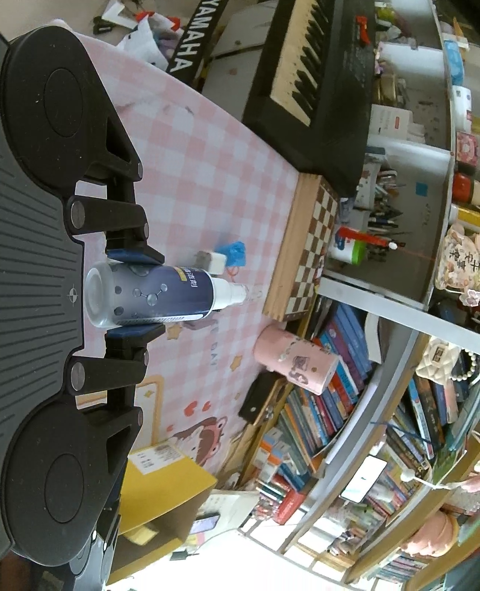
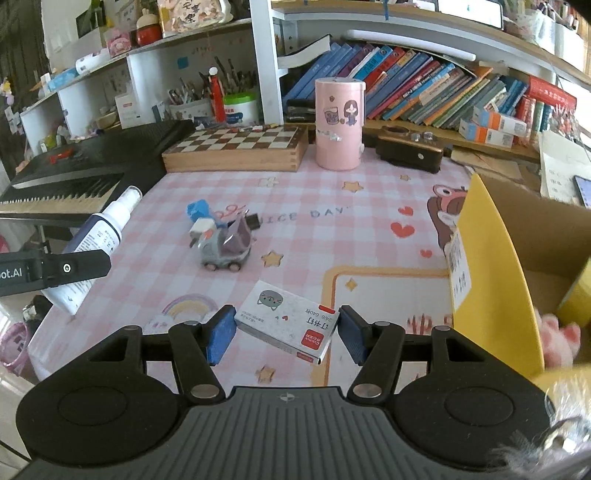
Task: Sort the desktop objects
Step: 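Lift and carry the spray bottle and white-red box toward the yellow box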
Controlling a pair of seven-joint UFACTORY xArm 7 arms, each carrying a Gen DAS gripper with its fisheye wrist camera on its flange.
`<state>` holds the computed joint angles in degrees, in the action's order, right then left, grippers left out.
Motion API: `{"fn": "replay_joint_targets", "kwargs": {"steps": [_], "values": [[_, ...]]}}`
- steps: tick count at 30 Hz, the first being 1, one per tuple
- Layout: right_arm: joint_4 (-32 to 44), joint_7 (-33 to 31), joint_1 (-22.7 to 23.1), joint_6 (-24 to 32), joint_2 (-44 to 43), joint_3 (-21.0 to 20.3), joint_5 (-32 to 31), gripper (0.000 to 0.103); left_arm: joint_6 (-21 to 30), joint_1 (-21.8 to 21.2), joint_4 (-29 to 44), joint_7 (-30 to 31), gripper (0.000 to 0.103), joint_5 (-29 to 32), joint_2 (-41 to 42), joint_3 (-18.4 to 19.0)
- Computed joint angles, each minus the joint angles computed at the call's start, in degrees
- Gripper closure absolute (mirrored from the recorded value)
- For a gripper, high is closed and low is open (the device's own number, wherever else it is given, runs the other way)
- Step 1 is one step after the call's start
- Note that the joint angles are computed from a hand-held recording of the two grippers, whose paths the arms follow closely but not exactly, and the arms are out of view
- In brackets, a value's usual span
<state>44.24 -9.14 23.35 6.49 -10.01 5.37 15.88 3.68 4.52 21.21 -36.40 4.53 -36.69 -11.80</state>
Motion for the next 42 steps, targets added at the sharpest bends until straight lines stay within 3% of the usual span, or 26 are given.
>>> {"fn": "replay_joint_targets", "kwargs": {"steps": [11, 27, 32, 42], "values": [[-10.1, 13.3, -2.0, 0.9, -11.1, 5.5, -9.0, 0.045, 6.6, -8.0, -8.7, 4.3, 0.073, -2.7, -15.5, 5.5], [-22.6, 30.8, 0.3, 8.2, -28.1, 9.5, -14.1, 0.045, 22.4, -15.7, -15.1, 10.4, 0.073, -6.3, -33.8, 7.7], [-25.5, 35.1, 0.4, 11.5, -33.4, 9.7, -14.7, 0.045, 23.3, -18.5, -15.5, 12.1, 0.073, -7.6, -34.9, 7.7], [-29.6, 42.1, -0.2, 19.0, -42.9, 10.4, -16.4, 0.045, 20.5, -24.5, -14.4, 16.2, 0.073, -9.8, -30.2, 8.2]]}}
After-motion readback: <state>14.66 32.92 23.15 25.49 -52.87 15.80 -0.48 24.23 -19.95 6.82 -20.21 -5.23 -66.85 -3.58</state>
